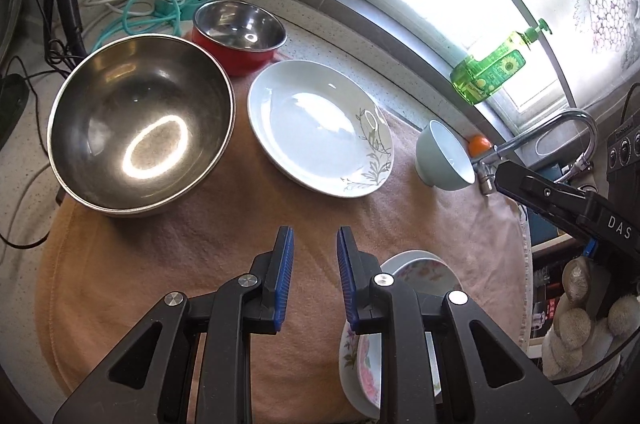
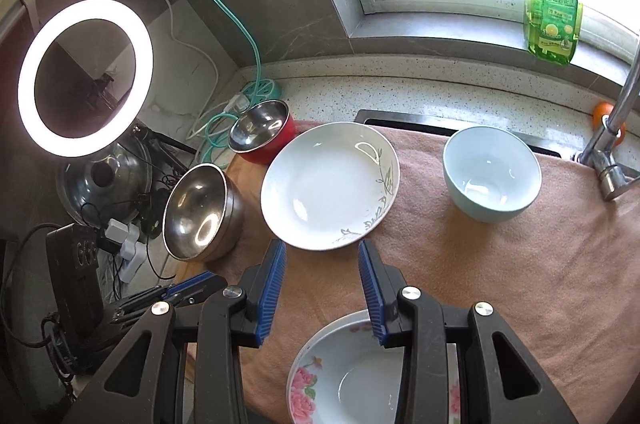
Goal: Organize plates and bowls
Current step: 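Move both tools to the white plate with grey leaf pattern, then close both grippers on the rim of the leaf-pattern plate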
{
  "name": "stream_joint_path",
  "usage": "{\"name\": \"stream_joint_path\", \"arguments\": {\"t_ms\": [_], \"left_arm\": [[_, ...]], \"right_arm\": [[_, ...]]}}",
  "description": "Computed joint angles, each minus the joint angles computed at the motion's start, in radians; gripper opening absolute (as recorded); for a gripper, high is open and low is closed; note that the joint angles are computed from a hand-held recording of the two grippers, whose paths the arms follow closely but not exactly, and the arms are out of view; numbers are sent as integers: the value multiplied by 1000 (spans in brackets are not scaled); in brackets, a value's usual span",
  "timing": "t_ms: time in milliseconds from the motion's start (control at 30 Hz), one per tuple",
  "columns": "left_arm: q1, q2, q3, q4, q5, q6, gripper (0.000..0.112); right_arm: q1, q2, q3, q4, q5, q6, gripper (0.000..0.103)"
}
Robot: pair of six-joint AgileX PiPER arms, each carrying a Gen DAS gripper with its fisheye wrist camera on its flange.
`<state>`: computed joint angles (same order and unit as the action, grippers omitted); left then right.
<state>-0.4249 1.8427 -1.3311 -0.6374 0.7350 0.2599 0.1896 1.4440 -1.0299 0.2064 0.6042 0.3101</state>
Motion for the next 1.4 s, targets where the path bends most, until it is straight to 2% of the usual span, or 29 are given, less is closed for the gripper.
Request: {"name": "stream_joint_path", "arguments": {"t_ms": [267,467,833,1400], "left_arm": [[-47,49,-27,28,-78,-133,20],[-84,95,-68,120,-130,-290,20],[-144,196,-213,379,-86,-523,20],[-155,270,-313,433,-27,-584,20]], "right_arm": [[-115,183,-175,155,82,-266,34],[-168,339,-335,189,145,-357,34],[-196,519,-526,139,209,-391,34],[-211,683,-718,106,292,-410,34]]}}
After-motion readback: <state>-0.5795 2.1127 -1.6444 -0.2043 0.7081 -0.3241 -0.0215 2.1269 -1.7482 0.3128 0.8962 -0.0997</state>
